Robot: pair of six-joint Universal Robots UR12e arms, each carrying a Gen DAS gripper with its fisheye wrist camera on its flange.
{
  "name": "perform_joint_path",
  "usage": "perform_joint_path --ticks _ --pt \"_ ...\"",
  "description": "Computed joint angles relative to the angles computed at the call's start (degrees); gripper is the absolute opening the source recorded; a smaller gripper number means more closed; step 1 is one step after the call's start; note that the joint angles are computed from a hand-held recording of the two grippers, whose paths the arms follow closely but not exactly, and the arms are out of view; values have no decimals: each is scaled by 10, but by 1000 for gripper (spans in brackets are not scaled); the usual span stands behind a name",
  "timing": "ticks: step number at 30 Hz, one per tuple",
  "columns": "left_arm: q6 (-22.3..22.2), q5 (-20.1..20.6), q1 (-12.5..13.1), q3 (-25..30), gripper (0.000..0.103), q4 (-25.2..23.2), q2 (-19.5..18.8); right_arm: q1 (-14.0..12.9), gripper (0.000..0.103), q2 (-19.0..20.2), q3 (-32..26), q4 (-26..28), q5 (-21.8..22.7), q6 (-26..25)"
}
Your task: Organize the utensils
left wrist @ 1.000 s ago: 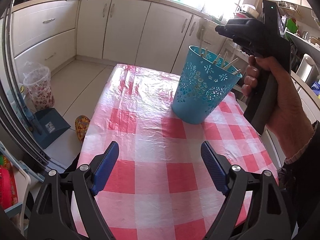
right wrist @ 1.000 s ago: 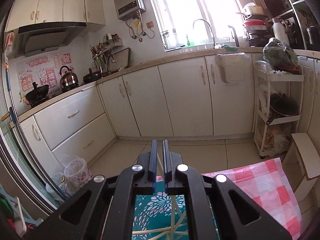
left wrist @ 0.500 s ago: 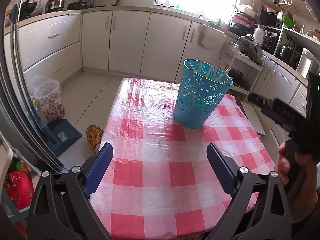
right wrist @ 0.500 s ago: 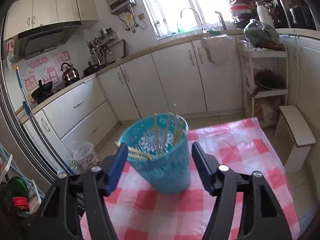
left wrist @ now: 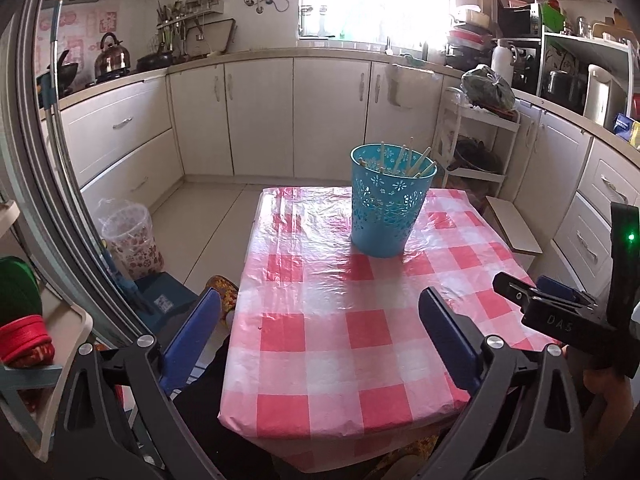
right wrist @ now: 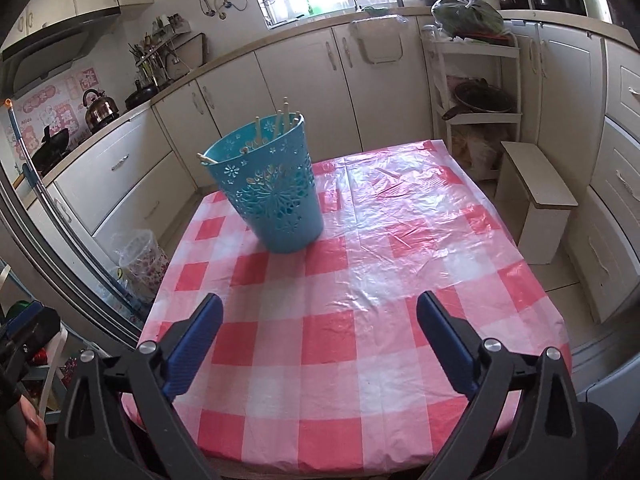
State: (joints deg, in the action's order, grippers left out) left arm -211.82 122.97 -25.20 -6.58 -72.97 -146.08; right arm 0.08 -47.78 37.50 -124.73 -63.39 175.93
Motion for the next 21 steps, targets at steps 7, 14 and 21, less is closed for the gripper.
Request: perform_joint_path --ticks 7,14,21 --pt "-4 28 -10 -51 95 1 36 1 95 -45 65 -29 -10 -13" --pt "-18 48 -24 -2 95 -66 30 -2 96 -87 108 -55 -9 2" --pt "-41 62 -37 5 95 -89 42 -7 96 -136 155 -75 9 14"
